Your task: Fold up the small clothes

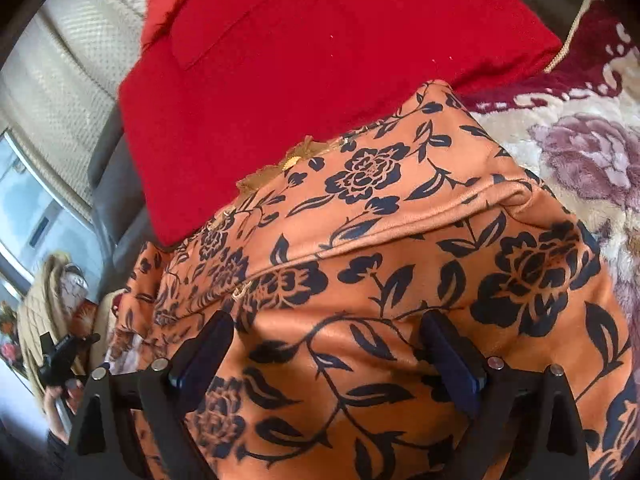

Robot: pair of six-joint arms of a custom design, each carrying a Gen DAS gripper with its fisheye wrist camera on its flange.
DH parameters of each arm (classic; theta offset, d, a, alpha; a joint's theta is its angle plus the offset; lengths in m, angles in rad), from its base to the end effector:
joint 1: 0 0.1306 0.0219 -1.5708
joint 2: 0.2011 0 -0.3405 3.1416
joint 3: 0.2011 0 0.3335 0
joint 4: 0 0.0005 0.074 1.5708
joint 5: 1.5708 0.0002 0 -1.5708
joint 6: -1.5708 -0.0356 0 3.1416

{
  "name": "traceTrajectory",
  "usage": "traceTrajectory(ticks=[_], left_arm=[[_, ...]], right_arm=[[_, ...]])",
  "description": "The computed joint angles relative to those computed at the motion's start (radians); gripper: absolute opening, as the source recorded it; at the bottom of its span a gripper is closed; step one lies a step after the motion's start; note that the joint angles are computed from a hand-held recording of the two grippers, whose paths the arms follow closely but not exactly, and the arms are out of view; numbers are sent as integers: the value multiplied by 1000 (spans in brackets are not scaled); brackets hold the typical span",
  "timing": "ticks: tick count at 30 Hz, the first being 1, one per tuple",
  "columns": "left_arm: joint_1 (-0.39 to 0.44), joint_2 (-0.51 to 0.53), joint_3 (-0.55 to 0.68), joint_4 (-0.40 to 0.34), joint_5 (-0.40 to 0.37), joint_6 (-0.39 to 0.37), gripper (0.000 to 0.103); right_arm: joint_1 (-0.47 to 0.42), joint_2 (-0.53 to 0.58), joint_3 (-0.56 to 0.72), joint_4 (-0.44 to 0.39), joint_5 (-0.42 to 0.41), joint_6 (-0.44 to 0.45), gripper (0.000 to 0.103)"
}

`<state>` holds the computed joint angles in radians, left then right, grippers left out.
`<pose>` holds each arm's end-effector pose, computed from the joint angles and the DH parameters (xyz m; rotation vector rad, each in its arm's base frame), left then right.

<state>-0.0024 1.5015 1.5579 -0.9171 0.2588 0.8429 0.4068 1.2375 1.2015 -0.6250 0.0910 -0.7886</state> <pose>0.4701 -0.0107 0.4046 -0.9143 2.3432 -0.6803 0.3657 0.1535 0.3888 0.4836 2.2341 0.5430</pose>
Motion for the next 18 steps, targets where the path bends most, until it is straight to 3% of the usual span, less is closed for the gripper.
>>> traceTrajectory(ticks=[4,8,9,10,12,14,18], left_arm=[[61,36,-10,71,90,73,76],[87,81,21,101,90,103,75],[91,94,34,90,81,108,67],[94,117,62,57,66,105,43],[102,176,145,-66,15,57,5],[108,187,177,-98,12,54,4],[31,154,322,-151,-188,-98,3]], right_arm=[[9,-13,-10,-16,17,12,97],[9,0,2,-15,34,28,97],[13,-1,1,-16,42,31,97],[20,10,8,-14,52,29,97],[23,23,14,-8,58,34,97],[25,27,17,-8,62,39,98],[25,20,5,10,64,42,98]])
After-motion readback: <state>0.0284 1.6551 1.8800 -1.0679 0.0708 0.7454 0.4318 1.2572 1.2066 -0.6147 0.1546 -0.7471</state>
